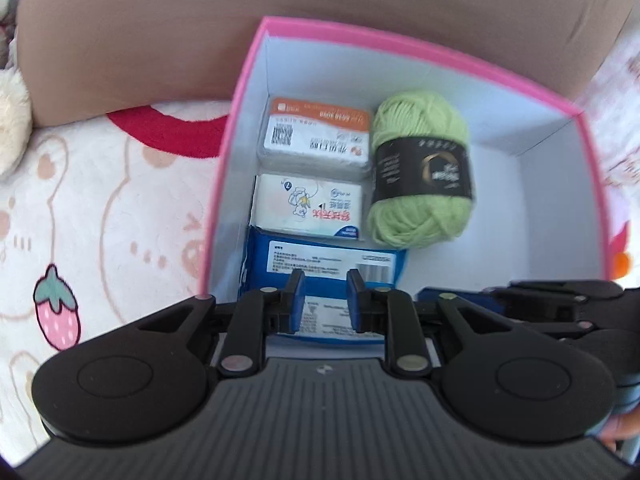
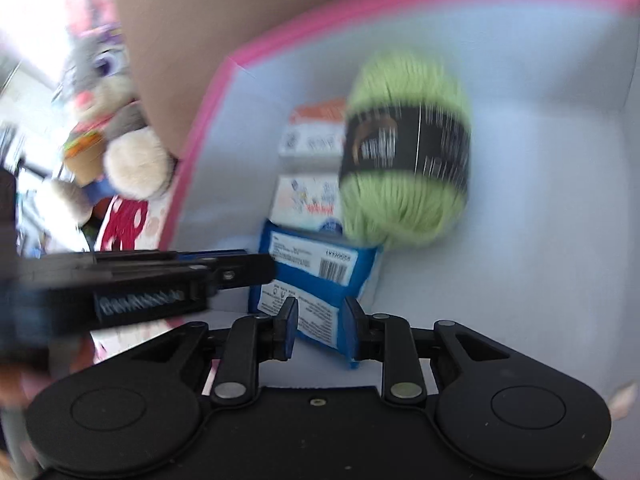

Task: Organize objects
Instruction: 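Lower the wet-wipe pack into the box beside the tissue pack and open the left gripper, then withdraw the left tool from the pink box toward the orange sponge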

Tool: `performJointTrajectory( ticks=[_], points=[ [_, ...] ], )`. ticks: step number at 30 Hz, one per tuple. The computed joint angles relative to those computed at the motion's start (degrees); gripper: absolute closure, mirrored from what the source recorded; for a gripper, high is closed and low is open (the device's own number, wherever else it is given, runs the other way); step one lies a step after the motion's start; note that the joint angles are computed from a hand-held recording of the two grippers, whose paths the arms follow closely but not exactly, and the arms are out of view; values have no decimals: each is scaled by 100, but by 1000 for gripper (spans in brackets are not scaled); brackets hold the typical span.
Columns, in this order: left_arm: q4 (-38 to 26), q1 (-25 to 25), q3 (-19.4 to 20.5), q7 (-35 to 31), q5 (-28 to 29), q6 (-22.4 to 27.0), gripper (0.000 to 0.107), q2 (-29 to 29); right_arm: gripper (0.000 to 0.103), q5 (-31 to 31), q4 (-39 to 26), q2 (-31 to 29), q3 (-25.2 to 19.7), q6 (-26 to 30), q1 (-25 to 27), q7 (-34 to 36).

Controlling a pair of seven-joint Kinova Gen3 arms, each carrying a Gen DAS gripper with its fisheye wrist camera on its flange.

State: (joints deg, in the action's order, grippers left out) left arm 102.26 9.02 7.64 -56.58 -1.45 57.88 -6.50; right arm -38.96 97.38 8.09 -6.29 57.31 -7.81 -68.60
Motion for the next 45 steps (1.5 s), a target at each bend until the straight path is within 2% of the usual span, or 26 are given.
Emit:
performJointTrajectory(
  ticks=[4, 9, 11, 14, 19, 22, 26, 29, 32, 36, 45],
  points=[
    [-235, 59, 169, 129, -230, 312, 79, -254, 73, 323, -74, -427, 75, 162, 12, 311],
    [-578, 154, 228, -4, -68, 709, 66, -453, 73, 660, -29, -945, 181, 10, -129, 576],
    [-795, 183, 350, 116, -76, 1056, 66, -441, 73, 588, -30, -1056, 294, 81, -136, 731],
    [-941, 281, 474, 145, -116, 1245, 64, -558, 73, 356, -69, -1168, 483, 298, -58, 936],
    [-1169, 326, 676, 344, -204, 1517, 58, -735, 73, 509, -108, -1490, 582, 409, -76, 958],
    [-1344, 349, 933, 600, -431, 1728, 54, -726, 73, 686, -165, -1701, 603, 496, -127, 887],
    [-1473, 472, 1066, 815, -441, 1798, 49, -727, 68, 1025, -281, -1983, 596, 650, -228, 750],
    [-1510, 572, 1213, 948, -514, 1776, 40, -812, 63, 1312, -422, -2148, 584, 800, -298, 601],
    [-1546, 648, 1365, 966, -592, 1732, 31, -917, 61, 1304, -657, -2155, 747, 1266, -342, 502],
    [-1708, 662, 1723, 1123, -850, 1866, 24, -966, 57, 1367, -745, -2326, 831, 1529, -337, 487],
    [-1882, 922, 2137, 929, -881, 2135, 17, -946, 42, 1637, -847, -2653, 922, 2102, -396, 674]
  ],
)
